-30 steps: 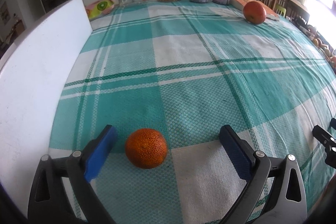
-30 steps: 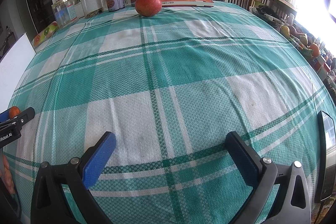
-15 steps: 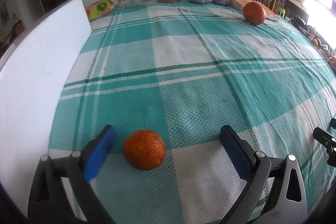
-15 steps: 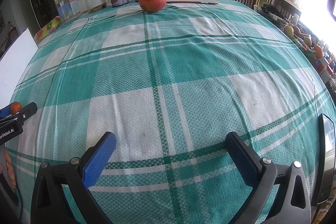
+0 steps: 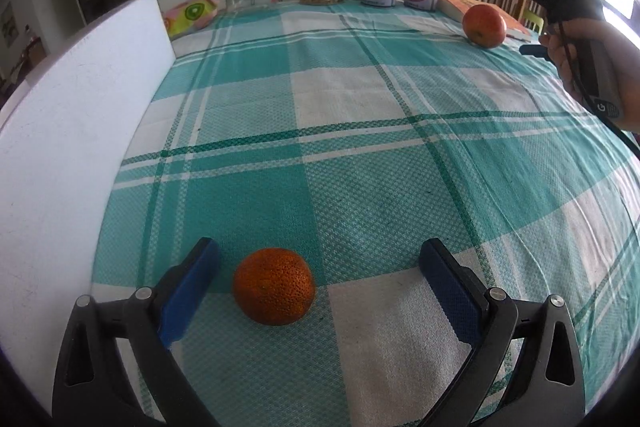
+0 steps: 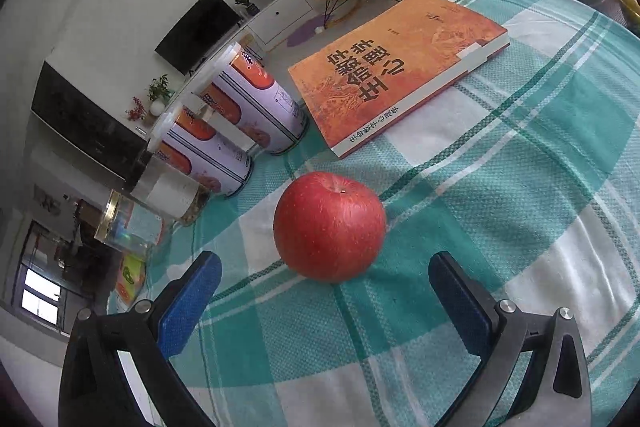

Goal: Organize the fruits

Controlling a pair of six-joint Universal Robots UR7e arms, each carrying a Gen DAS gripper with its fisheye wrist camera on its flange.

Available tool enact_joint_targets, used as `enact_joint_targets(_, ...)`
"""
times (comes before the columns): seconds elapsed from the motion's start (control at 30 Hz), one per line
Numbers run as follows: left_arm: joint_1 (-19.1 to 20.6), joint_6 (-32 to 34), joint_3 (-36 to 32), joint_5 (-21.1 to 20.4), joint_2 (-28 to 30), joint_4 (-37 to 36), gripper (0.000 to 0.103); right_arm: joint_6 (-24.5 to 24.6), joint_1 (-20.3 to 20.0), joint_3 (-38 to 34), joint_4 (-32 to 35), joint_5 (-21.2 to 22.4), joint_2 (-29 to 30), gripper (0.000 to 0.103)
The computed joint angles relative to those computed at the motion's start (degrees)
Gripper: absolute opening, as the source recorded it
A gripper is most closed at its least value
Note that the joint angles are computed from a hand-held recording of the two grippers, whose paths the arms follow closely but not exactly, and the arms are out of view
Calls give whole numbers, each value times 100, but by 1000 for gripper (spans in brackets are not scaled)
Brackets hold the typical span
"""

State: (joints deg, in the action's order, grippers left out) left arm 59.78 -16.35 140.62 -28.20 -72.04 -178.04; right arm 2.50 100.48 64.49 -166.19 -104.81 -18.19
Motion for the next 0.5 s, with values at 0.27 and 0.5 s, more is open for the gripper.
enact_joint_targets(0.27, 0, -1, 0, 1, 5, -5, 102, -120, 36, -217, 488, -309, 94, 68)
enact_joint_targets(0.5, -5, -14, -3, 5, 9, 6, 102, -1520, 219, 2313, -927, -228, -1144, 68)
